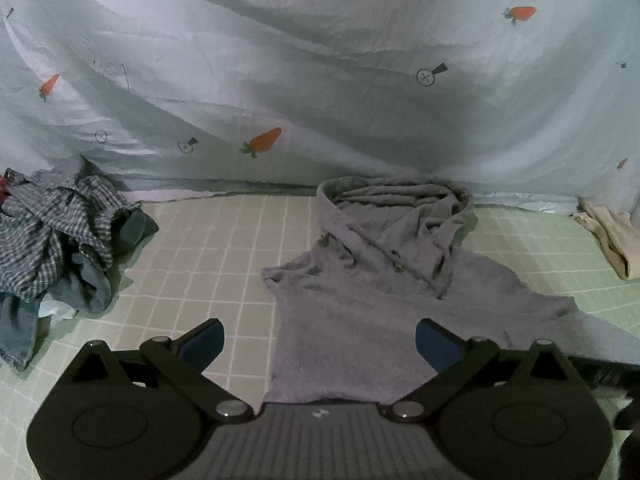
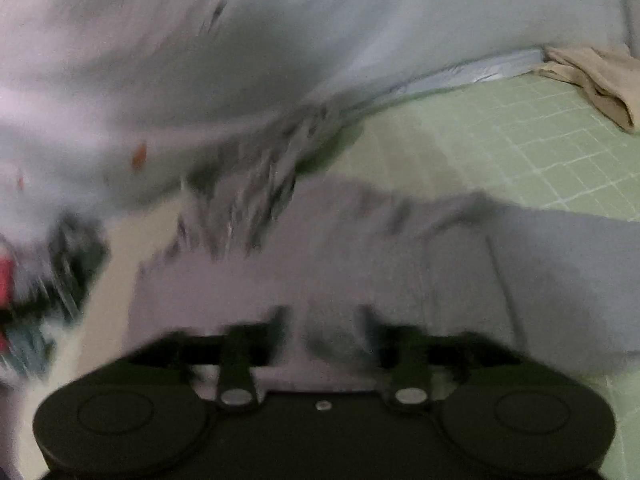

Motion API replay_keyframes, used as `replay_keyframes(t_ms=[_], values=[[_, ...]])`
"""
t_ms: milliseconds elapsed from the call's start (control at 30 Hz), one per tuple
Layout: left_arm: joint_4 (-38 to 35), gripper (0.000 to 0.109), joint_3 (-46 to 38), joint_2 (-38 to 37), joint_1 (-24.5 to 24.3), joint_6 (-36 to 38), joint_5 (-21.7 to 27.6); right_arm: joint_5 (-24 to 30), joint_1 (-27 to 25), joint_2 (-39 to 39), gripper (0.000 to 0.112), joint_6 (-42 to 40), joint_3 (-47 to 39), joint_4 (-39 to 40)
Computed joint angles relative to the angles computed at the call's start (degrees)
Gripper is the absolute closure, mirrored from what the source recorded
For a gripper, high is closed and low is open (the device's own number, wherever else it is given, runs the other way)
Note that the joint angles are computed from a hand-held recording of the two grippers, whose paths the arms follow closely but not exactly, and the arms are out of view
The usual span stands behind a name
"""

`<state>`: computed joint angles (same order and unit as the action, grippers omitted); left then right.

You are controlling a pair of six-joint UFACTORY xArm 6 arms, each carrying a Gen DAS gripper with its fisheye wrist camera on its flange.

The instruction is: Fold clothes

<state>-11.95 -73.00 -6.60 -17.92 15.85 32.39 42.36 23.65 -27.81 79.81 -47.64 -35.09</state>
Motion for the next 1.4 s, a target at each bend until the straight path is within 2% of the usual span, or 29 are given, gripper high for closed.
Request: replay_keyframes(t_ms=[100,133,300,367,467,600,733,833,933,1100,1167,1233,1367,1400], values=[[0.7,0.007,2.7,-2.7,-0.4,-0.7,0.0,6.6,3.2,-1.7,0.019,3.9,-0.5,-5.2],[1.2,0.007,3.4,-3.5,-0.7,-1.5,0.4,9.0,3.8,-3.1,0.010,5.3,0.0,-6.3],[3.7,0.007,7.3,-7.0,-3.4,-4.4,2.6,23.8,8.3,-10.2,0.009,7.9,3.0,-9.3],[5.8,0.007,8.3,-7.8,-5.3,-6.1,2.7,28.1,8.7,-12.5,0.009,8.3,4.4,-8.6],[7.1,0.007,8.7,-7.7,-8.1,-7.7,2.5,30.7,7.0,-16.9,0.009,8.7,7.7,-7.1],[10.1,0.006,7.5,-5.5,-12.1,-9.6,2.2,32.3,2.4,-20.5,0.009,6.5,11.4,-6.6],[14.2,0.006,4.0,-1.1,-15.6,-10.8,2.4,29.1,-4.9,-22.8,0.009,4.1,15.3,-6.7],[9.5,0.006,-1.2,4.2,-17.0,-8.1,6.2,28.0,-8.5,-21.8,0.009,5.4,16.8,-10.0],[8.0,0.006,-5.5,8.9,-18.2,-7.1,9.6,28.7,-9.7,-20.5,0.009,6.3,18.2,-11.4],[8.7,0.007,-6.8,12.5,-20.0,-3.5,8.7,28.5,-7.3,-22.9,0.009,12.3,22.3,-17.3],[5.6,0.011,-7.7,13.6,-20.1,-0.7,9.1,28.3,-7.3,-22.6,0.009,12.5,22.2,-17.7],[3.1,0.025,-8.5,14.6,-20.2,2.2,10.4,27.6,-7.9,-22.4,0.009,12.4,22.3,-17.8],[2.0,0.043,-10.1,16.4,-20.8,4.2,12.9,27.6,-7.9,-22.3,0.009,12.6,22.3,-17.9],[0.8,0.050,-10.3,16.5,-20.7,4.8,13.3,27.9,-7.6,-22.3,0.009,12.7,22.2,-17.9]])
